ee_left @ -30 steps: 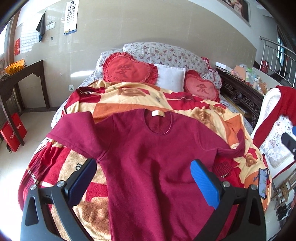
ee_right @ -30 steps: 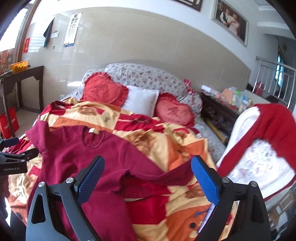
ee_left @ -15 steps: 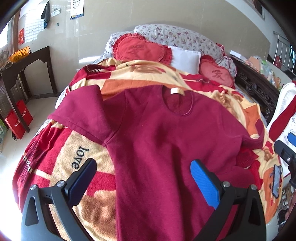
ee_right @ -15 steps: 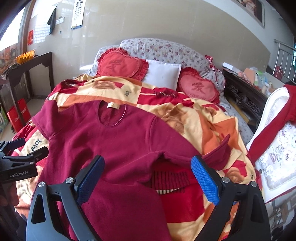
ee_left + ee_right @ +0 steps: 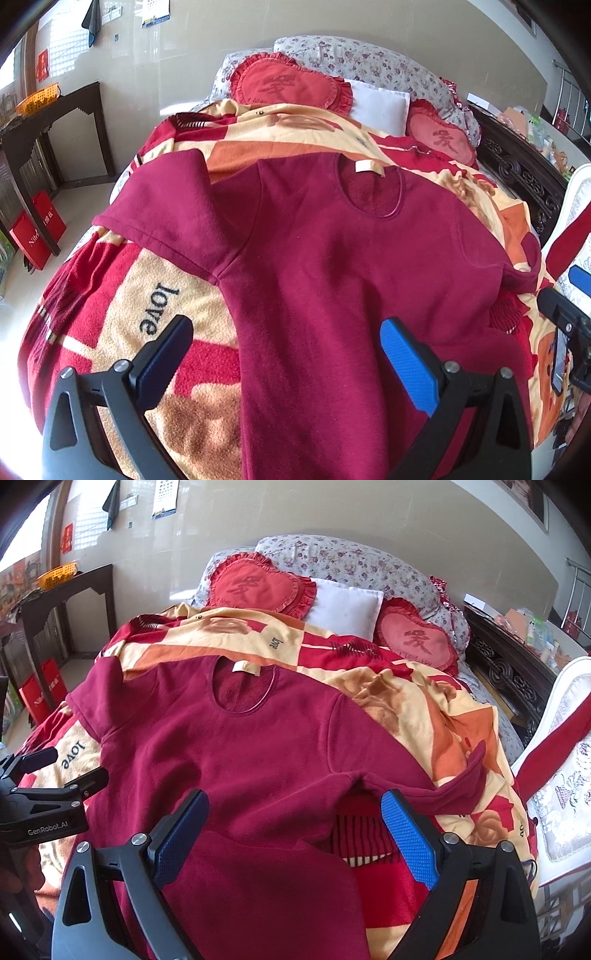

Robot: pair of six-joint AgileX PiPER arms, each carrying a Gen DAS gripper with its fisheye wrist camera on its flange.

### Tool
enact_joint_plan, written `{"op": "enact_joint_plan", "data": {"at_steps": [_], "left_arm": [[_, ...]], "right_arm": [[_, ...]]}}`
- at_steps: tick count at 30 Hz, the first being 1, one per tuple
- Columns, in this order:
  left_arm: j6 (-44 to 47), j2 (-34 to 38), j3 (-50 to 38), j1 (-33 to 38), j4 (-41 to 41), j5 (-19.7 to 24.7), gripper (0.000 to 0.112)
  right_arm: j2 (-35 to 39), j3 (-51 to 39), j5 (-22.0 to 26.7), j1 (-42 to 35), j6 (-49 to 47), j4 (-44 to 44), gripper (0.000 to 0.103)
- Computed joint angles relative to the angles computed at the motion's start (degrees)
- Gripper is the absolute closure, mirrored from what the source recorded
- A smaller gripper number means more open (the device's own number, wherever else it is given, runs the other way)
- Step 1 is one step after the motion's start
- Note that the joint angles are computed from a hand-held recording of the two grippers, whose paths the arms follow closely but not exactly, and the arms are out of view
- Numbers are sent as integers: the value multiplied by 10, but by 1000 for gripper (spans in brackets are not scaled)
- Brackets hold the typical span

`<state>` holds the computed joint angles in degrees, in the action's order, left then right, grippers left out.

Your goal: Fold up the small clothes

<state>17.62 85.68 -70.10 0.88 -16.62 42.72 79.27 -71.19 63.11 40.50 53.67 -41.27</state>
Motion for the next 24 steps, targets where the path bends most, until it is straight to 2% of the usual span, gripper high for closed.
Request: {"op": "enact_joint_plan", "data": {"at_steps": [8, 14, 21, 24], "left_arm": [[14, 44, -27, 44, -10, 14, 10], [7, 85, -78, 78, 3, 22, 10], [-34, 195, -235, 152, 5, 71, 10], [-58, 226, -279, 168, 30, 71, 10]], "right_arm": [[30, 1, -47, -32, -20, 31, 25], [68, -20, -82, -51, -63, 69, 30], [114, -59, -114, -51, -95, 93, 30], [142, -91, -118, -46, -114, 98, 30]]}}
